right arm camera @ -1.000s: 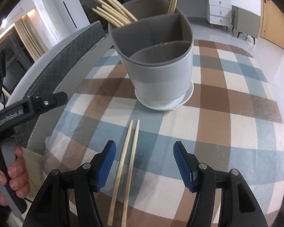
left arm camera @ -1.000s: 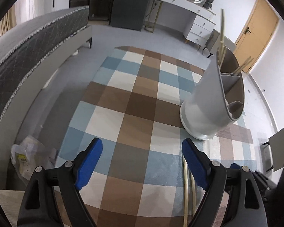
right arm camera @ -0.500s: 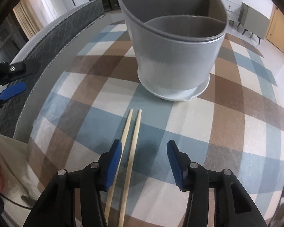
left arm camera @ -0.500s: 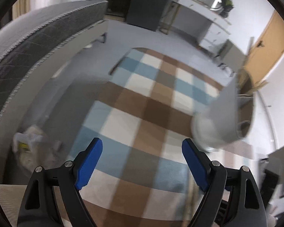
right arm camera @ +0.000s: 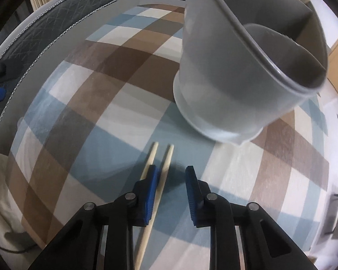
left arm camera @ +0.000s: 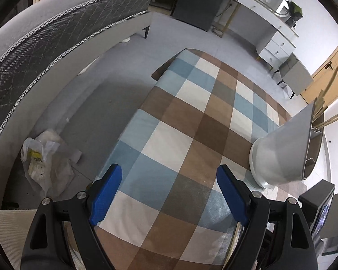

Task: Organize utensils
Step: 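Pinch one chopstick with the right tool while the left tool pinches the other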

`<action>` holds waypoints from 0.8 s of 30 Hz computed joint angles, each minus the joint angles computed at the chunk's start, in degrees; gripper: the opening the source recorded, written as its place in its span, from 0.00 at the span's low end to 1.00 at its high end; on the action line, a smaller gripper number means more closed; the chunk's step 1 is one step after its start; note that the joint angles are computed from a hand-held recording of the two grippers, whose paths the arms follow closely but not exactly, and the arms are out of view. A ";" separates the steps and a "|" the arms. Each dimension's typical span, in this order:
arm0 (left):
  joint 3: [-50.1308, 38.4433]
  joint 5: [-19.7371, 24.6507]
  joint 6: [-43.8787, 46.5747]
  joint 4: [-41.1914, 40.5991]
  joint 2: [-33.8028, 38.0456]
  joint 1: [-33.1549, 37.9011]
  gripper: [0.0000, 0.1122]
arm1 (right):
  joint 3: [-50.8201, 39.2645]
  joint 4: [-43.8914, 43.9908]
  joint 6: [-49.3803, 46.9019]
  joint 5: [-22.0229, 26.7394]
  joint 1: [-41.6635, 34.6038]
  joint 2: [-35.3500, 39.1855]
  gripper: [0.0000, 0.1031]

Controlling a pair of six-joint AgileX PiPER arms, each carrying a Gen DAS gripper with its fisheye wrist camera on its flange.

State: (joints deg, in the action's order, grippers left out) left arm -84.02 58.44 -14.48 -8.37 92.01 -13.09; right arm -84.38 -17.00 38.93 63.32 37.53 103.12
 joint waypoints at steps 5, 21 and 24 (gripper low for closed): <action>-0.32 0.21 0.25 0.32 0.36 -0.10 0.73 | -1.68 0.02 0.32 -0.94 -0.34 1.61 0.15; 0.54 2.21 9.97 -6.52 0.76 -2.88 0.73 | 27.03 -0.75 15.88 -20.28 -2.43 -29.92 0.03; 0.35 3.40 12.01 -7.57 1.20 -4.83 0.73 | 31.25 0.40 18.80 -24.61 -5.44 -36.17 0.03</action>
